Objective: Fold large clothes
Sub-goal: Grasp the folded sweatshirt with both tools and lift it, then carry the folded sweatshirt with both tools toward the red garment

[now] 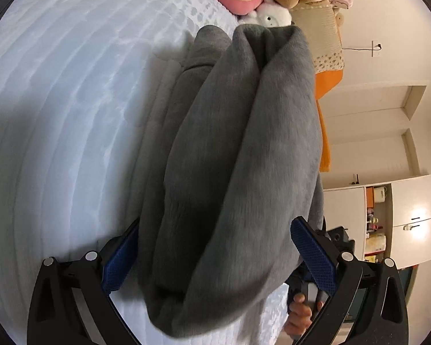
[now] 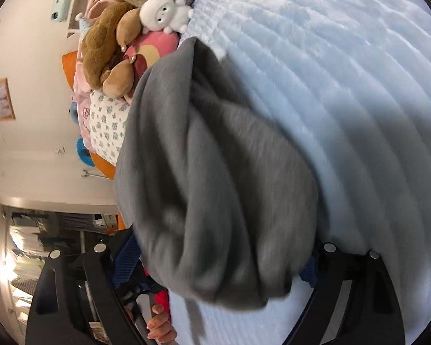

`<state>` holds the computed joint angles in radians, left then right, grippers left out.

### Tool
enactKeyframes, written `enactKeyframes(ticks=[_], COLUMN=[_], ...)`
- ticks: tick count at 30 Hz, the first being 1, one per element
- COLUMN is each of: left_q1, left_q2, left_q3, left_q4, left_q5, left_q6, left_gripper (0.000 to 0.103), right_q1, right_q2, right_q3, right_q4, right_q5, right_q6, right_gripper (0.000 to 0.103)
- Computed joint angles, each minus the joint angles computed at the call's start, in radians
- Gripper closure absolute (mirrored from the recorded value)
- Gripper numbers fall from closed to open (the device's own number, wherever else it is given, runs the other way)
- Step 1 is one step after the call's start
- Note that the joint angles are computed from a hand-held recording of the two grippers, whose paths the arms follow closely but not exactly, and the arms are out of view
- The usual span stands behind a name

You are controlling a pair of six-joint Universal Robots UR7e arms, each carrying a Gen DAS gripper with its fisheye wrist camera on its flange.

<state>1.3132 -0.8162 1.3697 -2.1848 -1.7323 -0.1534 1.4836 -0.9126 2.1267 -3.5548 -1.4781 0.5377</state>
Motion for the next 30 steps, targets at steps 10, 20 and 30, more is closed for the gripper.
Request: enactKeyframes(ticks=[10, 20, 30], left_q1=[-0.022, -0.033, -0.055], left_q2=[0.177, 0.18, 0.074], left_q3=[-0.32, -0.29, -0.21], left_q4=[0.276, 0.223, 0.203], left_q5=[0.044, 0.038, -0.049], left_q6=[0.147, 0.22, 0.19], left_gripper=[0.002, 0.028, 0.044], right_q1=[-0.002, 0.004, 0.125], right_q2=[-0.057, -0.038, -0.085], right_q3=[-0.212, -0.179, -0.18], right_q4=[0.541, 0.461, 0.445], right_q5=[0.006, 0.023, -0.013], right_q6=[-0.221, -0.319, -0.327], right_gripper=[0.014, 0.048, 0.057])
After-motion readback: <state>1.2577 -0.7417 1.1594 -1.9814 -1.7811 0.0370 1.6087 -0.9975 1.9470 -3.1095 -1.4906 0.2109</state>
